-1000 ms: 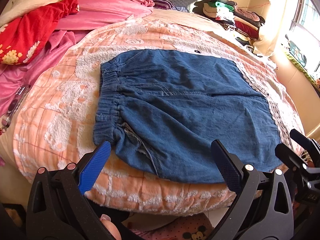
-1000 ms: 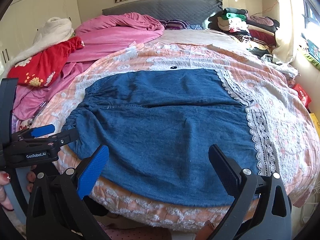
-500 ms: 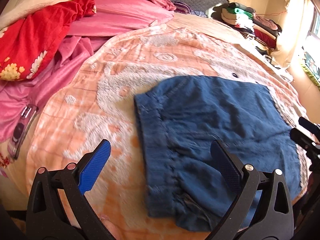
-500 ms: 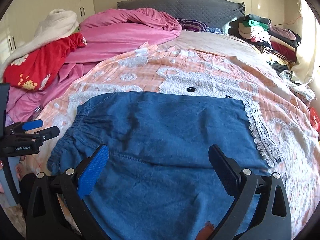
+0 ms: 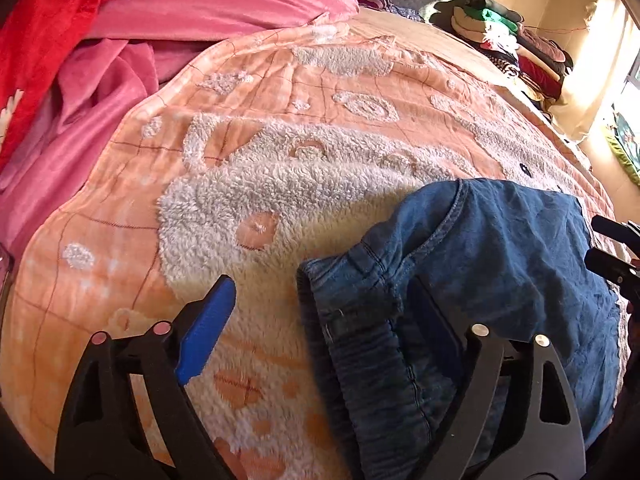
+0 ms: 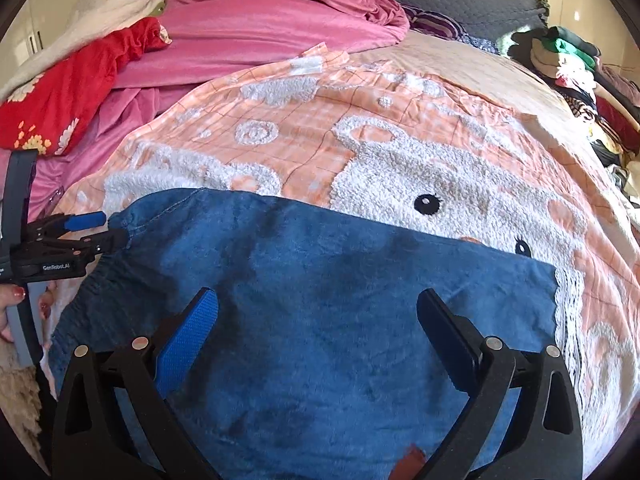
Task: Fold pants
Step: 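Grasp the elastic cuff with the left tool while the right tool grasps the denim leg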
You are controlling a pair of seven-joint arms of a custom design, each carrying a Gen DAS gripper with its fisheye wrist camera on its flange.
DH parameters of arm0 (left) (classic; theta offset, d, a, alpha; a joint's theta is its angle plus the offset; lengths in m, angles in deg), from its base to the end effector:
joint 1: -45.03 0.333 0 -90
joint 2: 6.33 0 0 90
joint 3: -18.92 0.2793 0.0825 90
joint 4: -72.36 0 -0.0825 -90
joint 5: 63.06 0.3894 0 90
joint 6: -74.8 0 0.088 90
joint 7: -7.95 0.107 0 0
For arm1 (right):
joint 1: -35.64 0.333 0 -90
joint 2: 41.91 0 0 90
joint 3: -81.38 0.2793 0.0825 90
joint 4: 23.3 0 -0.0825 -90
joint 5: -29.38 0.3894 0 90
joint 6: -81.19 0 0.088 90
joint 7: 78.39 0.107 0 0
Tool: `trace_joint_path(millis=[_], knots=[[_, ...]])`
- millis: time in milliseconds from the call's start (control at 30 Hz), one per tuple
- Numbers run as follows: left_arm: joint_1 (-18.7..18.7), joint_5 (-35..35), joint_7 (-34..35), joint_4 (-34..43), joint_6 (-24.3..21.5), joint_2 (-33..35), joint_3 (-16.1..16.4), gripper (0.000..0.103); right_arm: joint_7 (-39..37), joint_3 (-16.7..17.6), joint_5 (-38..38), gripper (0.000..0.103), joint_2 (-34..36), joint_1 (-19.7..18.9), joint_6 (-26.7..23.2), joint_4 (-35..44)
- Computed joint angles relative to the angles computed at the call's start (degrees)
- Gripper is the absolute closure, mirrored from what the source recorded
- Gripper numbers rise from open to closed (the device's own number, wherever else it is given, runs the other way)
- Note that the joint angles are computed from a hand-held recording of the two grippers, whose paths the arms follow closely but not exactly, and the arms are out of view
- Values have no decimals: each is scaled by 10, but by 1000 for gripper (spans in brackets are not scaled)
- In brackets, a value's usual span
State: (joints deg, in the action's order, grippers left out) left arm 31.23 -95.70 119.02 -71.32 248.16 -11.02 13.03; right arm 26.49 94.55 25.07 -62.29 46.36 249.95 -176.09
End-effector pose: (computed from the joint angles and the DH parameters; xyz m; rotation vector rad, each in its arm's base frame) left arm 0.4856 -0.1306 0.3321 -1.7897 2.1167 -0.8065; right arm 0.4177 0.1878 0.3832 -2.0335 1.5990 -0.5025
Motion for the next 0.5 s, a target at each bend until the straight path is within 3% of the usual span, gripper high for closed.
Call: trace_joint_path(millis=[100,167,267,300,400,500], knots=[[-6,-82,80,29,-12,28,3,28,-26,-7,-15,4,46,-2,4,35],[0,-137,138,39,1,39,-13,32,-69,-32,3,4,77,21,1,63],[12,-219,221,56,-2,46,-34,56,-126,-53,24,4,115,42,-6,100],[16,-263,264,63,-13,46,-39,69,-148,-58,30,4,129,47,-8,115],[21,-315,310,68,-13,44,-50,73,-188,-65,33,4,162,54,-18,150],[16,-410,396,62,-12,20,-50,75,-219,-71,32,4,185,60,-32,175]])
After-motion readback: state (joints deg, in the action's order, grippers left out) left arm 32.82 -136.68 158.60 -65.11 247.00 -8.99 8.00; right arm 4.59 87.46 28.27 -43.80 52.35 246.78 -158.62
